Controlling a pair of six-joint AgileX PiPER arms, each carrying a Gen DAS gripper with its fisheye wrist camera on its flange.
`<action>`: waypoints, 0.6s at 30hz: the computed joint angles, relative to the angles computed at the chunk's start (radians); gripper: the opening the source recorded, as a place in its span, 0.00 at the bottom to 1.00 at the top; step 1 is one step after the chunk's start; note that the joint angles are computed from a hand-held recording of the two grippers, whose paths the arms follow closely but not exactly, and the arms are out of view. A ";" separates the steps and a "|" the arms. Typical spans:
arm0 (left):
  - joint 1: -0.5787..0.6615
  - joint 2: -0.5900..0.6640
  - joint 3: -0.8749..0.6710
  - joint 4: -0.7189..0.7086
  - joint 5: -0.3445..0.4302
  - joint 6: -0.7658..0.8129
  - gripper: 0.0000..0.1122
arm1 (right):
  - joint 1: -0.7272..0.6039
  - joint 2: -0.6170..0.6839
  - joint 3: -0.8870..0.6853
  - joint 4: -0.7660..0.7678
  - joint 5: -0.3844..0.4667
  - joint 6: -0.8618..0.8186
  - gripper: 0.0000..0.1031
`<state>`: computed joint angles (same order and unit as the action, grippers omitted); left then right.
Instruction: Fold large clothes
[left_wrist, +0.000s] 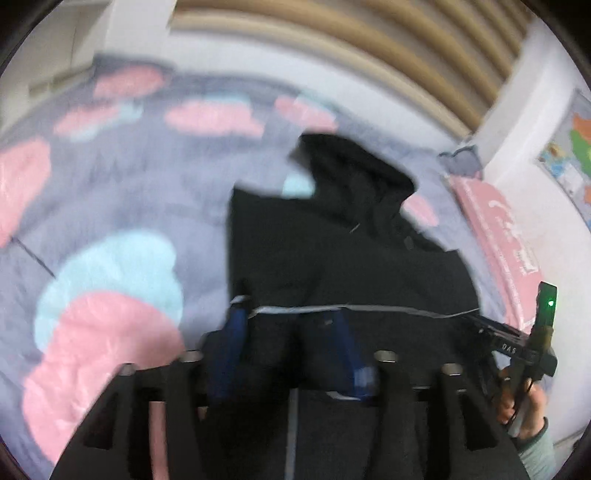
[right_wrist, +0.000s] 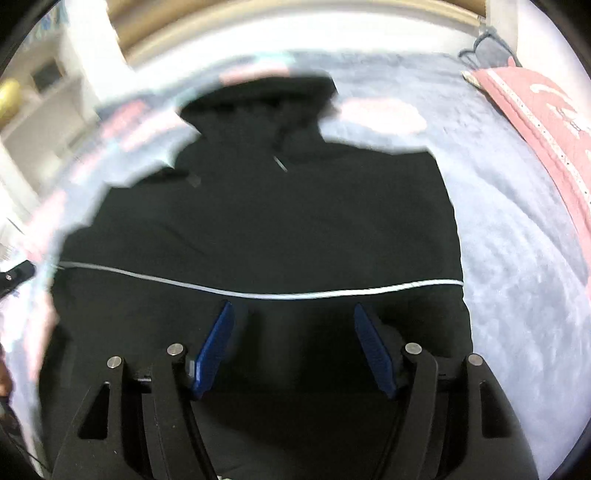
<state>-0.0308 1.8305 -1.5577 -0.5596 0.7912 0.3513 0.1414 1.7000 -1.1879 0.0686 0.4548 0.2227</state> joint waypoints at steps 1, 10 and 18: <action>-0.016 -0.016 -0.009 0.016 0.006 -0.013 0.57 | 0.018 -0.038 0.020 0.015 -0.017 -0.014 0.69; -0.188 0.252 -0.154 0.209 -0.006 -0.244 0.57 | 0.145 0.133 -0.097 -0.229 0.063 0.175 0.69; -0.252 0.326 -0.171 0.393 -0.111 -0.328 0.59 | 0.156 0.176 0.001 -0.467 -0.115 0.411 0.72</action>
